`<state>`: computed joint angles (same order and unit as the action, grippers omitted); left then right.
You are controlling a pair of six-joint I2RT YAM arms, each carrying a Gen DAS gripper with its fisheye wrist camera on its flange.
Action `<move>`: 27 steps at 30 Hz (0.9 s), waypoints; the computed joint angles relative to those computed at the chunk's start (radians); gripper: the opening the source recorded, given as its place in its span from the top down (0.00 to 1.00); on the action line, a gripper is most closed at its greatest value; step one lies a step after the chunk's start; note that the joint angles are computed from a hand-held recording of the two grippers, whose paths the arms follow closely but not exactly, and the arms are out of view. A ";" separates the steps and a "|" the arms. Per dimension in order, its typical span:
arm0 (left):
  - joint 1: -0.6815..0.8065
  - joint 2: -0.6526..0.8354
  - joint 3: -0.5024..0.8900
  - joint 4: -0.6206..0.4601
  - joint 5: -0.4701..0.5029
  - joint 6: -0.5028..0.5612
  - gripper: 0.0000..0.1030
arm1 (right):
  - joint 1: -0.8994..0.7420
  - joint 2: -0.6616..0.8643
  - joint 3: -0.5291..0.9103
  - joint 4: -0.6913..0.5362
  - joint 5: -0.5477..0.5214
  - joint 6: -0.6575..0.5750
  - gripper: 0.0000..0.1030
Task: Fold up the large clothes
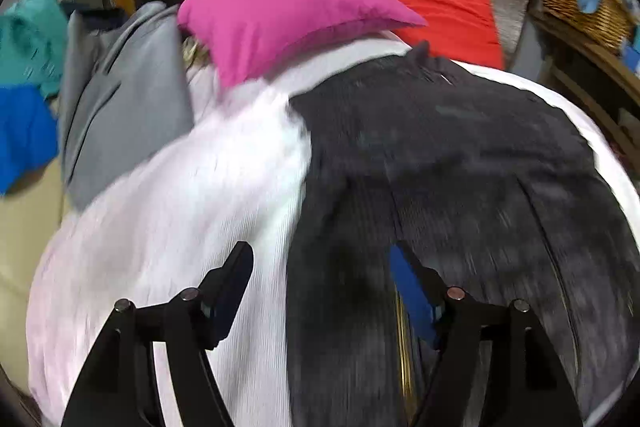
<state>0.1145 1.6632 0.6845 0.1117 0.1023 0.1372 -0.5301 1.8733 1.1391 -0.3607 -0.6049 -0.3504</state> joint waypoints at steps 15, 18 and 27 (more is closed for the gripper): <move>0.562 -0.757 -0.509 -0.507 0.313 0.320 0.25 | -0.680 0.008 -0.307 -0.222 -0.149 -0.464 0.24; 0.601 -0.815 -0.505 -0.568 0.356 0.326 0.25 | -0.666 -0.013 -0.323 -0.236 -0.174 -0.477 0.24; 0.376 -0.781 -0.542 -0.459 0.286 0.117 0.25 | -0.536 0.004 -0.385 -0.074 -0.138 -0.332 0.24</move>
<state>0.4906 0.8817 0.1430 -0.3476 0.3883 0.2542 -1.0659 1.8771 0.7537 -0.4351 -0.7425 -0.6820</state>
